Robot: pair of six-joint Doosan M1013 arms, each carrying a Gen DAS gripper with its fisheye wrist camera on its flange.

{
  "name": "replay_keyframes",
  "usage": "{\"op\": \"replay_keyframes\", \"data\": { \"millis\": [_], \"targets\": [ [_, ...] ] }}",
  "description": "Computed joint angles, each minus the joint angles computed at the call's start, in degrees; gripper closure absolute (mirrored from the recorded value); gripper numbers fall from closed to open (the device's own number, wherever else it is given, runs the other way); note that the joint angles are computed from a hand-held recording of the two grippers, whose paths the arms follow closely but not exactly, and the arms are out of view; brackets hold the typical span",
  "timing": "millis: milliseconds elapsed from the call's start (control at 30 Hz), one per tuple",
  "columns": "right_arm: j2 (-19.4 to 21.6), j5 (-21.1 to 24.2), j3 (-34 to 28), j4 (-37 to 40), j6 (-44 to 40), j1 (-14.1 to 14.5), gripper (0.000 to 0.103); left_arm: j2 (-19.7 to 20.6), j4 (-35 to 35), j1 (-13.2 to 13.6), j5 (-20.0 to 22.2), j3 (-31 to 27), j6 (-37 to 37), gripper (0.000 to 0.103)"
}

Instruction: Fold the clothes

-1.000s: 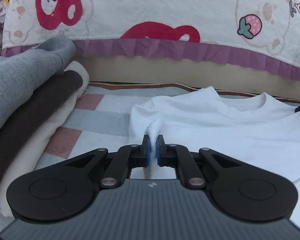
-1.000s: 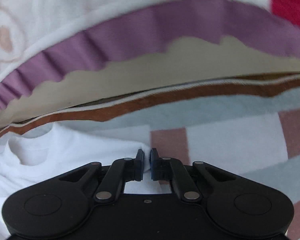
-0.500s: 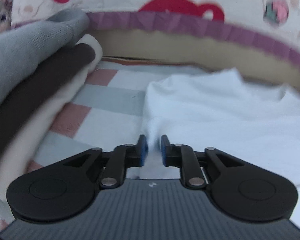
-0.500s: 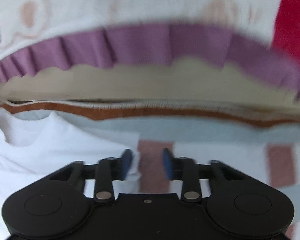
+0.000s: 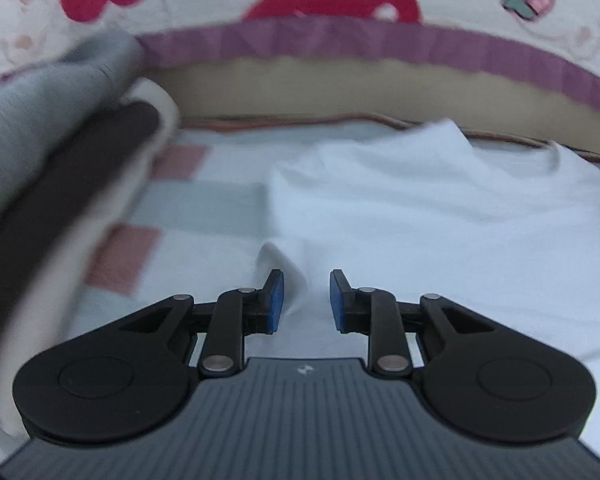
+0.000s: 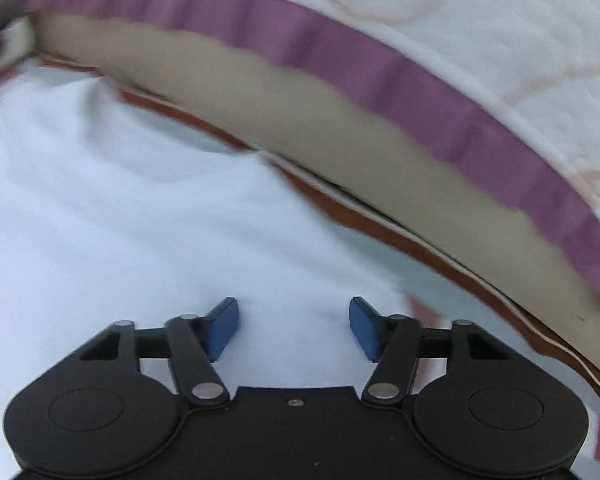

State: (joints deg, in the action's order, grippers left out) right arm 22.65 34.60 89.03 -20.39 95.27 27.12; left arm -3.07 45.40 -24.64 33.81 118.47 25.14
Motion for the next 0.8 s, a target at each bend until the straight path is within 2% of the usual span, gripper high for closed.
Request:
{"op": "replay_keyframes", "data": {
  "millis": [33, 67, 133, 167, 233, 300, 367, 433, 467, 500, 533, 633, 667, 733, 800],
  "targets": [
    [0.39, 0.86, -0.94, -0.88, 0.7, -0.37, 0.05, -0.17, 0.39, 0.33, -0.15, -0.19, 0.07, 0.078],
    [0.33, -0.39, -1.19, 1.24, -1.43, -0.95, 0.052, -0.6, -0.82, 1.12, -2.66, -0.22, 1.82, 0.077],
    [-0.07, -3.05, -1.74, 13.86, -13.6, -2.72, 0.053, -0.27, -2.67, 1.89, -6.38, -0.86, 6.03, 0.067],
    [-0.06, -3.83, -2.14, 20.32, -20.16, -3.3, 0.053, 0.19, -3.5, 2.12, -7.97, -1.3, 8.29, 0.066],
    [0.67, -3.64, -3.67, 27.64, -27.88, -3.49, 0.05, 2.05, -6.35, 2.64, -11.04, -2.57, 13.28, 0.063],
    [2.52, -1.61, -6.18, 30.08, -30.58, -3.11, 0.042, 4.23, -10.73, 3.24, -13.72, -4.07, 18.74, 0.063],
    [4.65, -0.16, -8.37, 29.07, -30.56, -2.53, 0.036, 6.42, -18.31, 3.98, -12.65, -6.24, 23.08, 0.065],
    [5.87, 0.51, -8.82, 25.33, -27.95, -1.84, 0.036, 7.7, -28.61, 4.73, -12.21, -7.83, 28.77, 0.065],
    [5.88, -0.47, -8.33, 26.64, -27.43, -1.92, 0.04, 7.78, -29.61, 4.65, -13.09, -7.85, 29.4, 0.064],
    [5.69, -1.8, -7.61, 30.94, -29.13, -2.41, 0.057, 7.88, -29.57, 4.47, -13.78, -7.84, 29.15, 0.064],
    [5.54, -1.55, -7.36, 35.09, -31.7, -2.82, 0.098, 8.03, -28.06, 4.26, -13.58, -7.85, 28.27, 0.064],
    [2.79, -6.94, -3.69, 42.27, -40.7, -2.89, 0.098, 8.59, -23.1, 3.63, -11.74, -8.24, 25.0, 0.064],
    [2.09, -8.86, -2.89, 42.67, -39.98, -2.98, 0.098, 9.0, -23.39, 3.76, -11.19, -8.54, 25.54, 0.064],
    [1.83, -9.68, -2.76, 41.8, -37.13, -3.58, 0.099, 9.95, -24.34, 4.07, -9.72, -9.35, 27.08, 0.064],
    [1.83, -10.53, -2.28, 38.91, -34.41, -3.66, 0.1, 12.33, -26.36, 4.57, -4.74, -11.94, 30.32, 0.065]
  ]
}}
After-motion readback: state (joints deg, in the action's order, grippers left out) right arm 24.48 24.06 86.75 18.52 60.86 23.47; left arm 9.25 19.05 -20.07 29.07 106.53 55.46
